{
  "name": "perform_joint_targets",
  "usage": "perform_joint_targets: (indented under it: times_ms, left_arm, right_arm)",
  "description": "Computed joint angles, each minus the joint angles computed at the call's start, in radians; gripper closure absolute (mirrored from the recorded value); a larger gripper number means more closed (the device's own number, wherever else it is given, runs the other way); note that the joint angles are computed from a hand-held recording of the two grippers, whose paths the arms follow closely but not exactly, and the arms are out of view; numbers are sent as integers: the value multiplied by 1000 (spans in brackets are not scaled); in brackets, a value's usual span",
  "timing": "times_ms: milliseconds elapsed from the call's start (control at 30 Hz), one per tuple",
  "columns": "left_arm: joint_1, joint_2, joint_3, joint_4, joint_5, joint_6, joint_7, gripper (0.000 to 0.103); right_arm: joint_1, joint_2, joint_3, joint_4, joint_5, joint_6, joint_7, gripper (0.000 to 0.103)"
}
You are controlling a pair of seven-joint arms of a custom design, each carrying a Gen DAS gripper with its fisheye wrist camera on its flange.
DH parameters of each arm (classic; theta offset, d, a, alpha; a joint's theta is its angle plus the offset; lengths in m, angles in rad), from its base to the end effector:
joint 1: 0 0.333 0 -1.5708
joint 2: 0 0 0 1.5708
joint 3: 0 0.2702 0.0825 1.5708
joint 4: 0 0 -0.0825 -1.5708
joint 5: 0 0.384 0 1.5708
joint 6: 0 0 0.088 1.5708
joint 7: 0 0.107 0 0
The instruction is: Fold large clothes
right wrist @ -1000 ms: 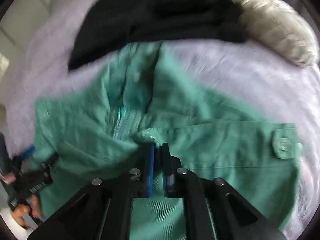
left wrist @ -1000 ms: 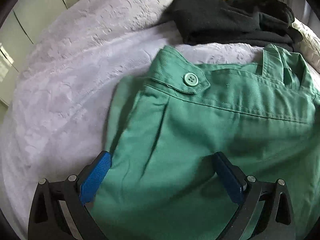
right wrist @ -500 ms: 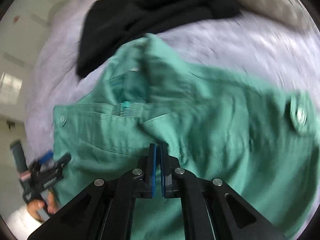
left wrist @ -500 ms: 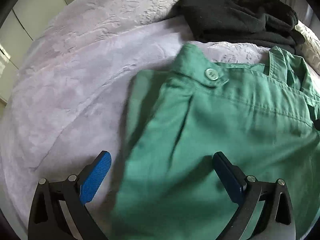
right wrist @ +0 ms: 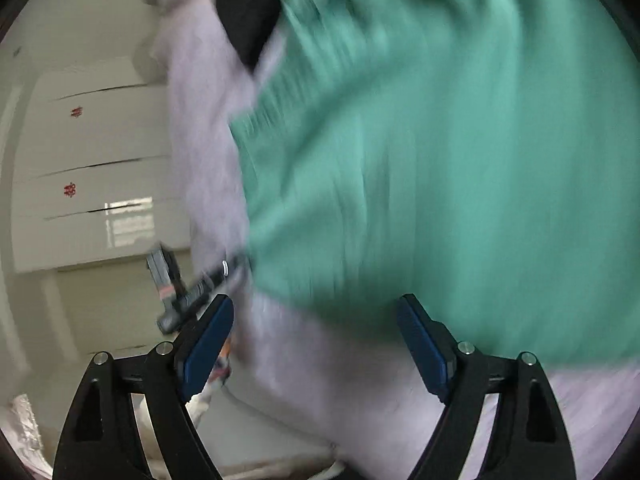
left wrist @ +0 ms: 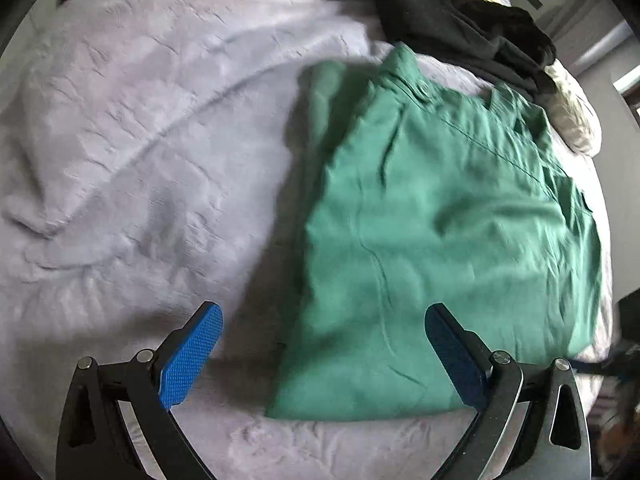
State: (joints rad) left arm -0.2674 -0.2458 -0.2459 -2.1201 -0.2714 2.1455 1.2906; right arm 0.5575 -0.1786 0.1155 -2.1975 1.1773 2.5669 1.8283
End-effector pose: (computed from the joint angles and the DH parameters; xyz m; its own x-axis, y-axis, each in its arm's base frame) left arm 0.4450 -0.2707 0.4964 -0.1367 -0.9561 0.2592 -0.9785 0.0895 -0.1858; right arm 0.4316 0.3278 0.4670 -0.3111 -0.4898 -0.8145 -0.9255 0.3509 0.1425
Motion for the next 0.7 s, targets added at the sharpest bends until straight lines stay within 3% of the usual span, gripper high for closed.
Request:
perform_joint_targets:
  times_ms: [67, 133, 200, 233, 267, 300, 367, 433, 567, 633, 700]
  left_arm:
    - [-6, 19, 6, 10, -29, -14, 17, 20]
    - [-9, 23, 11, 7, -57, -18, 40, 39]
    - [-9, 24, 12, 3, -66, -23, 53, 75]
    - [-9, 16, 20, -2, -89, -24, 70, 85]
    - [-10, -1, 33, -12, -133, -25, 96, 89]
    - [-10, -33, 47, -31, -176, -18, 129, 91]
    - [-7, -77, 54, -50, -196, -25, 163, 93]
    - [-2, -116, 54, -73, -189, -55, 179, 96]
    - [4, -145, 36, -148, -156, -84, 168, 99]
    - [3, -152, 36, -192, -177, -69, 145, 99]
    - [1, -153, 26, -203, -170, -47, 133, 99]
  right_arm:
    - [12, 3, 29, -32, -27, 40, 99, 17]
    - [27, -15, 56, -86, -45, 143, 216, 17]
    - [24, -55, 79, -143, -164, 232, 394, 17]
    - [7, -75, 97, -174, -247, 276, 508, 17]
    - [-19, -103, 121, -211, -326, 321, 630, 23]
    - [-42, -122, 138, -238, -380, 346, 721, 52]
    - [-62, -158, 126, -261, -443, 298, 810, 86]
    - [-34, -168, 90, -259, -466, 281, 785, 87]
    - [-33, -209, 75, -243, -648, 115, 831, 88]
    - [-3, -234, 43, -285, -653, 84, 837, 89]
    - [42, -231, 3, -312, -620, 115, 825, 92]
